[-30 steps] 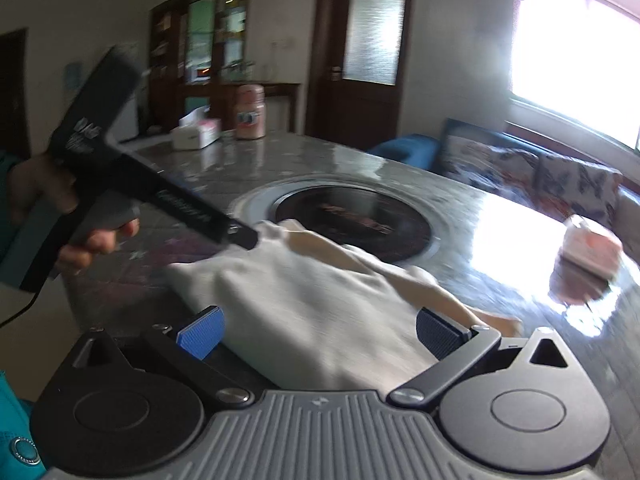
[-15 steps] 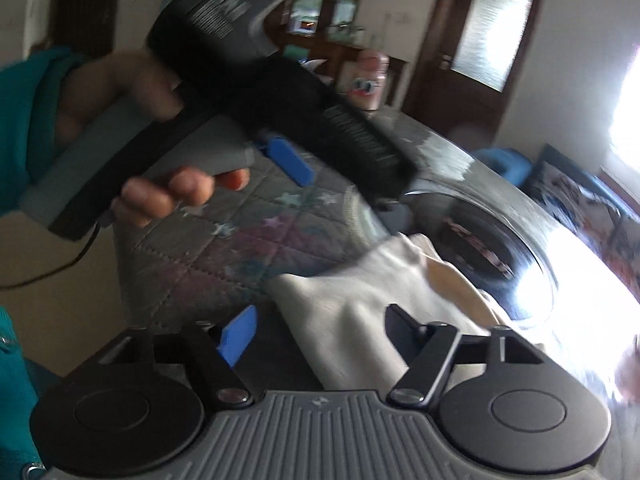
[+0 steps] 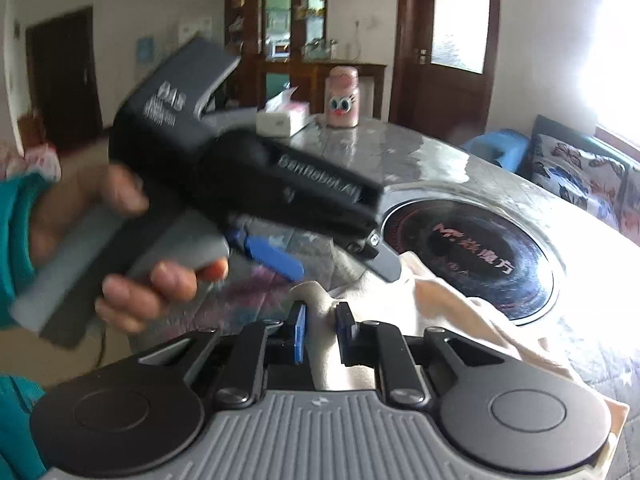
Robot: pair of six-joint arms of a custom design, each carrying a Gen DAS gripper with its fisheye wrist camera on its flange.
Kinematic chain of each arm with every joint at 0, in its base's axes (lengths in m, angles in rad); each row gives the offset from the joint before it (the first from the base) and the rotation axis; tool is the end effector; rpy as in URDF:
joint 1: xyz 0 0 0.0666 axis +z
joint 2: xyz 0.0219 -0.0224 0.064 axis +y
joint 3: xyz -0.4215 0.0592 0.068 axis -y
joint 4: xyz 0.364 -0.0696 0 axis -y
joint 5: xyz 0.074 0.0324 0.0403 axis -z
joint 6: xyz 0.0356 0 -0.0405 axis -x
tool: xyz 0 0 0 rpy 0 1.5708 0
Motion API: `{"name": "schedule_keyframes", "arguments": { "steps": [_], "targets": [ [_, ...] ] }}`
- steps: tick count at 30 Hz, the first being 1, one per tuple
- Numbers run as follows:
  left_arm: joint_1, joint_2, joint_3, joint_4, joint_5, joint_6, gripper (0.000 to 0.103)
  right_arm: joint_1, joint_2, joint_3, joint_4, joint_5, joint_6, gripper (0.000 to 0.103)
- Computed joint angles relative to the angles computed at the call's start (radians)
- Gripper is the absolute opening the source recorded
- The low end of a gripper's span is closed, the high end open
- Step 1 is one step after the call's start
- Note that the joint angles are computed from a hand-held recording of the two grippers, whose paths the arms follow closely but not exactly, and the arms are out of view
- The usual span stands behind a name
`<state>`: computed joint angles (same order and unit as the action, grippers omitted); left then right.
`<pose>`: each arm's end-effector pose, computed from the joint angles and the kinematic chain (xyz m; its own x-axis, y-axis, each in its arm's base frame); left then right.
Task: Fold clothes
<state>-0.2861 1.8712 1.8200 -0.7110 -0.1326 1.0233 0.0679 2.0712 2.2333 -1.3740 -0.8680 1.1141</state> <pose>0.6286 -0.1804 0.4189 -0.5054 -0.7335 -0.4545 -0.4678 0.6754 -0.5701 0.6735 0.0726 0.4356 -0.1326 -0.5905 -0.7961 -0.9756 0.2193 -0.0002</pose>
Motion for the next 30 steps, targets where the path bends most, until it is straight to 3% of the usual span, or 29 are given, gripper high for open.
{"name": "schedule_keyframes", "arguments": {
  "steps": [4,9,11,14,19,22,25,28,30],
  "targets": [
    [0.003,0.025,0.033,0.004,0.039,0.013,0.094,-0.016,0.028,0.056,-0.043,-0.034,-0.012,0.014],
    [-0.001,0.046,0.048,0.035,0.065,0.012,0.075,-0.028,0.059,0.108,-0.110,-0.055,0.014,0.014],
    [-0.001,0.049,0.045,0.043,0.073,0.012,0.051,-0.034,0.063,0.112,-0.125,-0.062,0.029,0.014],
    [0.002,0.047,0.029,0.053,0.073,0.012,0.027,-0.040,0.080,0.138,-0.164,-0.063,0.035,0.019],
    [0.004,0.032,-0.004,0.077,0.072,0.004,0.021,-0.079,0.072,0.105,-0.097,-0.078,-0.060,0.023],
    [-0.002,0.041,0.013,0.066,0.059,-0.019,0.021,-0.114,0.077,0.105,-0.008,-0.057,-0.182,0.026],
    [-0.006,0.045,0.018,0.063,0.046,-0.039,0.021,-0.142,0.101,0.136,0.131,0.018,-0.351,0.027],
    [-0.009,0.049,0.027,0.054,0.036,-0.053,0.021,-0.149,0.160,0.226,0.192,0.105,-0.475,0.040],
    [-0.013,0.054,0.042,0.037,0.024,-0.068,0.021,-0.155,0.210,0.300,0.199,0.147,-0.534,0.042]
  ]
}}
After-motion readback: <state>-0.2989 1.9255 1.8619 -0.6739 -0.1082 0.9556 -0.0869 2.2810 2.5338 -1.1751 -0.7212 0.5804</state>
